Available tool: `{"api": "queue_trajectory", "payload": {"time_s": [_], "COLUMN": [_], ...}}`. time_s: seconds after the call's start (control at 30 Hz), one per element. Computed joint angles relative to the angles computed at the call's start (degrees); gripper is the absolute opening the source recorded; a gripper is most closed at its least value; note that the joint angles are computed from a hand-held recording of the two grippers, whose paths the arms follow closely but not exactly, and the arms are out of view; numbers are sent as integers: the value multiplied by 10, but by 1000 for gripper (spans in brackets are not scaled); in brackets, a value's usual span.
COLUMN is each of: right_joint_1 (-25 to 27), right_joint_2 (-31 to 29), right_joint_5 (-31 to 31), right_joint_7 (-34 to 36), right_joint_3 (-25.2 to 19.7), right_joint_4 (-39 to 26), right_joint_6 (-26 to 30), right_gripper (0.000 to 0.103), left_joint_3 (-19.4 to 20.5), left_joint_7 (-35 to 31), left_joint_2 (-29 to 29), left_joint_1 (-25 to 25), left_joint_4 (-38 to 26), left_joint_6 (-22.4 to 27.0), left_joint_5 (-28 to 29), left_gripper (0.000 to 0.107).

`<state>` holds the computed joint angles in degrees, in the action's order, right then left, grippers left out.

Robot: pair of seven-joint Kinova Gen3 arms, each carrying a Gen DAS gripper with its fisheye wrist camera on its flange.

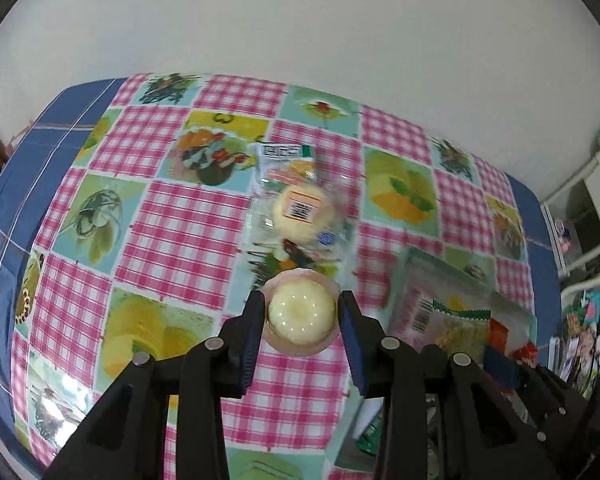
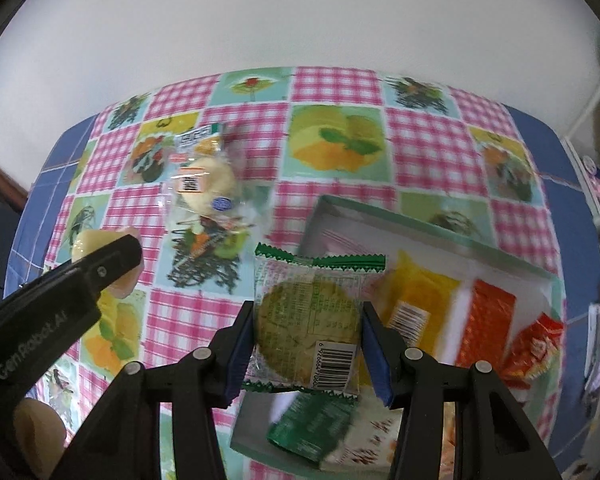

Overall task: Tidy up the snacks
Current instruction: 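Lift the green-edged pack and round bun and carry them toward the white tray, then lower both held snacks into the white tray and open both grippers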

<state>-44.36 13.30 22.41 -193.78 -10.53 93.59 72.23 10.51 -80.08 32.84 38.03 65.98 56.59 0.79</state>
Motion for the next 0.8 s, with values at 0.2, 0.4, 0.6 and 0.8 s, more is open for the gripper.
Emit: {"api": "queue_trajectory", "payload": {"time_s": [0.2,0.4,0.6,0.8], "right_joint_1": [-8,1,16,31], "right_joint_2": [-38,-82,-118,-139], "right_joint_5": [-15,-35,-59,-67], "right_joint_7": [-72,-138,-185,-208], "right_joint_3": [-14,-37,-61,-80], "right_joint_4": [57,123,177,205], "right_joint_6": [1,-6,-9,-18], "right_gripper": [53,53,53,53], "left_joint_3": [13,20,25,29], "left_joint_7": [-14,-27,-38,-50], "left_joint_2": [-13,-10,0,11], "left_joint_1": [20,51,75,99], "left_joint_4": [20,18,9,4], "left_joint_6": [-4,-4,-1,-3], "left_joint_5": [0,-9,-9,-9], "left_gripper": [39,39,39,39]}}
